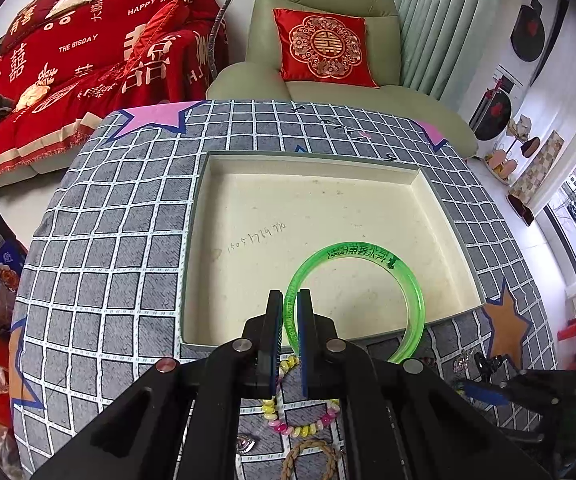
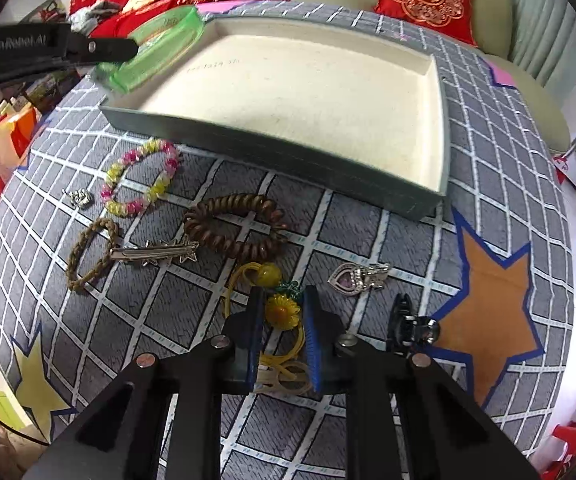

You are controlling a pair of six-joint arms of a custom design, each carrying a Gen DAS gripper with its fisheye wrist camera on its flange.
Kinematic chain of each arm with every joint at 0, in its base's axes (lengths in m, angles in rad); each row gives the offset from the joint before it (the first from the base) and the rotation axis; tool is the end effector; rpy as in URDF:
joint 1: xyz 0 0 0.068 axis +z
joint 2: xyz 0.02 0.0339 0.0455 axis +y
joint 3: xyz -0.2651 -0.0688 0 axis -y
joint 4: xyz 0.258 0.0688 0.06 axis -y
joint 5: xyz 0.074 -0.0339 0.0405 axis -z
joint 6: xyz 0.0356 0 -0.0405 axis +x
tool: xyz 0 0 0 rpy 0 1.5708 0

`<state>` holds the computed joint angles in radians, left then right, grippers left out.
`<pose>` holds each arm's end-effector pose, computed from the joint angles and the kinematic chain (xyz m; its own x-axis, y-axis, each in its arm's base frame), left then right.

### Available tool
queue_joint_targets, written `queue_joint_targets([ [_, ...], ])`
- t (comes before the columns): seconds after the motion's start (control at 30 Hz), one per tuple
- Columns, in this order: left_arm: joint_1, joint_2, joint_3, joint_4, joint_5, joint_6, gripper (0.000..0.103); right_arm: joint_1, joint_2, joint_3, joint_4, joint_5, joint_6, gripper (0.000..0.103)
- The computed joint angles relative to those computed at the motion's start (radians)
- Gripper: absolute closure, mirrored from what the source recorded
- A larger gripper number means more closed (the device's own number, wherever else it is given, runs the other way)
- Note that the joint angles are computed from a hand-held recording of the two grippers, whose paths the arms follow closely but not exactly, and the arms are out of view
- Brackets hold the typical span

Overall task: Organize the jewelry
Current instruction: 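Carry the bangle and keychain in both tools over into the green tray, then open the left tool on the bangle while the right tool releases the keychain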

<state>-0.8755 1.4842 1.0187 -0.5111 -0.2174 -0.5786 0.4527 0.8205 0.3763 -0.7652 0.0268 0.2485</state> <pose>0.2080 -0.2373 0.2253 -0.8121 0.1399 -0.5664 0.2727 0.9493 -0.1565 0.1234 0.0589 0.1482 -0.9208 -0.1745 -0.3489 -0.2087 0.9760 0.0627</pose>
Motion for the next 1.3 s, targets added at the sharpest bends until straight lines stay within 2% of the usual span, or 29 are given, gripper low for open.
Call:
queue_joint_targets([
  [0.17, 0.015, -0.013, 0.011, -0.009, -0.004, 0.006, 0.086, -0.064, -0.096, 0.068, -0.085, -0.043, -0.025, 0.082],
  [0.3, 0.032, -0.005, 0.041, -0.011, -0.008, 0.018, 0.086, -0.151, -0.052, 0.165, -0.074, -0.074, -0.064, 0.082],
  [0.43, 0.054, 0.047, 0.085, 0.000, -0.004, 0.033, 0.086, -0.280, 0.087, 0.269, 0.009, -0.177, -0.091, 0.082],
  [0.57, 0.070, 0.130, 0.137, 0.017, 0.000, 0.049, 0.086, -0.357, 0.291, 0.346, 0.136, -0.251, -0.081, 0.082],
  [0.87, 0.080, 0.380, 0.288, 0.031, -0.020, 0.080, 0.086, -0.390, 0.634, 0.379, 0.411, -0.264, -0.027, 0.082],
  [1.07, 0.067, 0.463, 0.335, 0.032, -0.065, 0.106, 0.086, -0.410, 0.750, 0.364, 0.517, -0.261, -0.017, 0.082],
  [1.3, 0.051, 0.506, 0.370, 0.002, -0.135, 0.118, 0.086, -0.423, 0.788, 0.354, 0.541, -0.239, -0.023, 0.082],
])
